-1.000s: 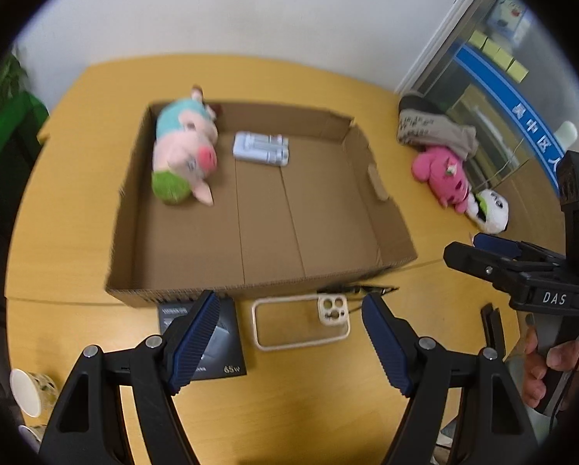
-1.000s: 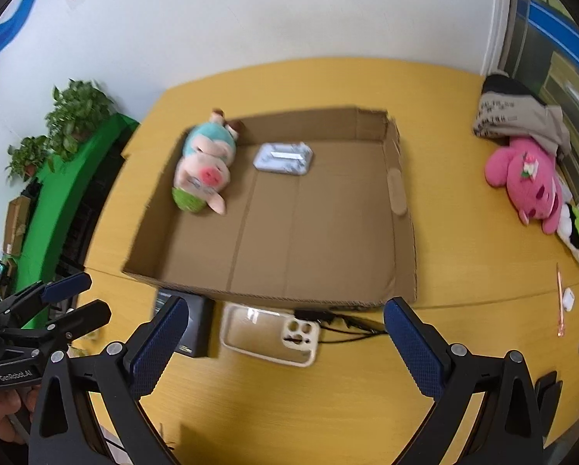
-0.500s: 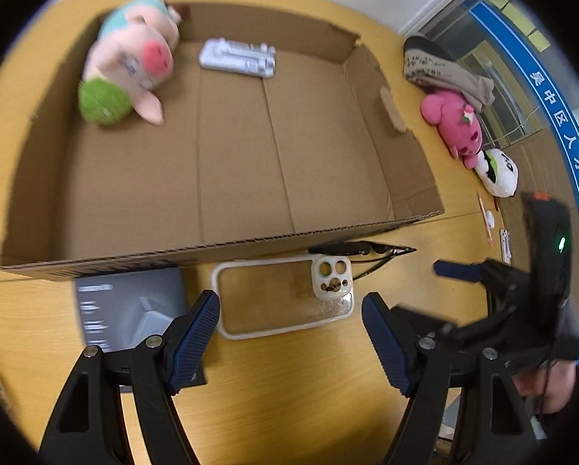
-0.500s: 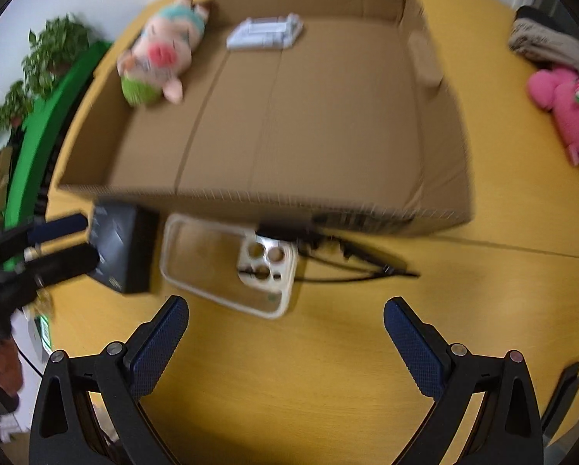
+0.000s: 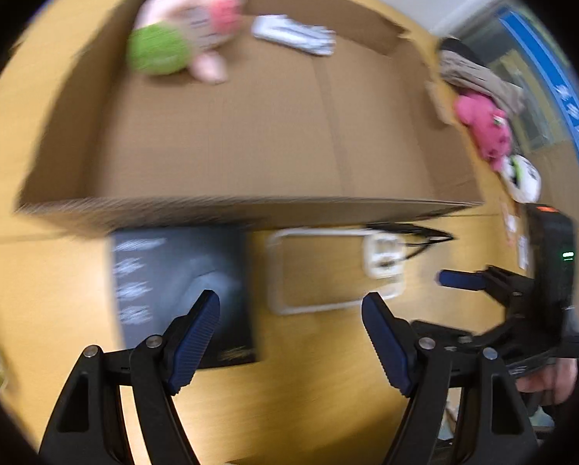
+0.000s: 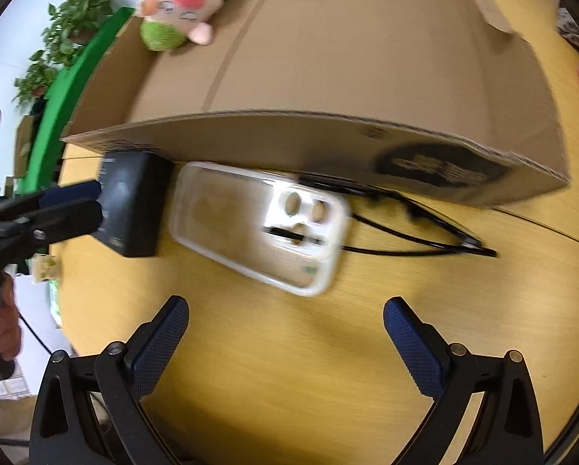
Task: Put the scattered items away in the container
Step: 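Lower the left gripper onto the black UGREEN charger box and close on it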
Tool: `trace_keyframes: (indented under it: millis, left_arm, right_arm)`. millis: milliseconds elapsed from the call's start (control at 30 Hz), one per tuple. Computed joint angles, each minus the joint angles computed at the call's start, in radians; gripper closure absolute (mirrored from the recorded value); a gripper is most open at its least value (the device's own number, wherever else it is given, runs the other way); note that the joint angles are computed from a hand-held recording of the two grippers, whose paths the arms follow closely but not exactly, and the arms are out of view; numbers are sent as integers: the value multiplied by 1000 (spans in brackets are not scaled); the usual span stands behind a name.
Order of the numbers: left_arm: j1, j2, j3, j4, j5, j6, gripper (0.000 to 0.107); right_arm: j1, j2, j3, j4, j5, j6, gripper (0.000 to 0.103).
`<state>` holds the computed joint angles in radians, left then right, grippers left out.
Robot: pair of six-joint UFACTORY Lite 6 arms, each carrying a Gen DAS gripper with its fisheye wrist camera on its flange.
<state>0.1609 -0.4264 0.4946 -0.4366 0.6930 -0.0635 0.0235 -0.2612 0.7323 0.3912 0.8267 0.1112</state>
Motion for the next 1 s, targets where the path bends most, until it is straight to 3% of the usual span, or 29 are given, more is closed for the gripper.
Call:
trace_keyframes:
  millis: [200, 400, 600, 733, 1000]
  left_arm:
    - [380, -78, -91, -69, 105, 329, 31]
    - [644, 203, -70, -231, 123, 763, 31]
    - [748, 433, -70, -387, 132, 1052, 32]
    - [753, 442, -77, -431, 141, 1121, 33]
    - [744, 350, -102, -400, 148, 1067, 41]
  right_arm:
    - [124, 200, 170, 186, -69, -17, 1]
    - [266, 467, 414, 221, -141, 21, 1]
    - [376, 689, 633, 172, -174, 75, 2]
    - [381, 802, 723, 206, -186, 69, 12]
    - [426, 833, 784, 85, -190, 222, 11]
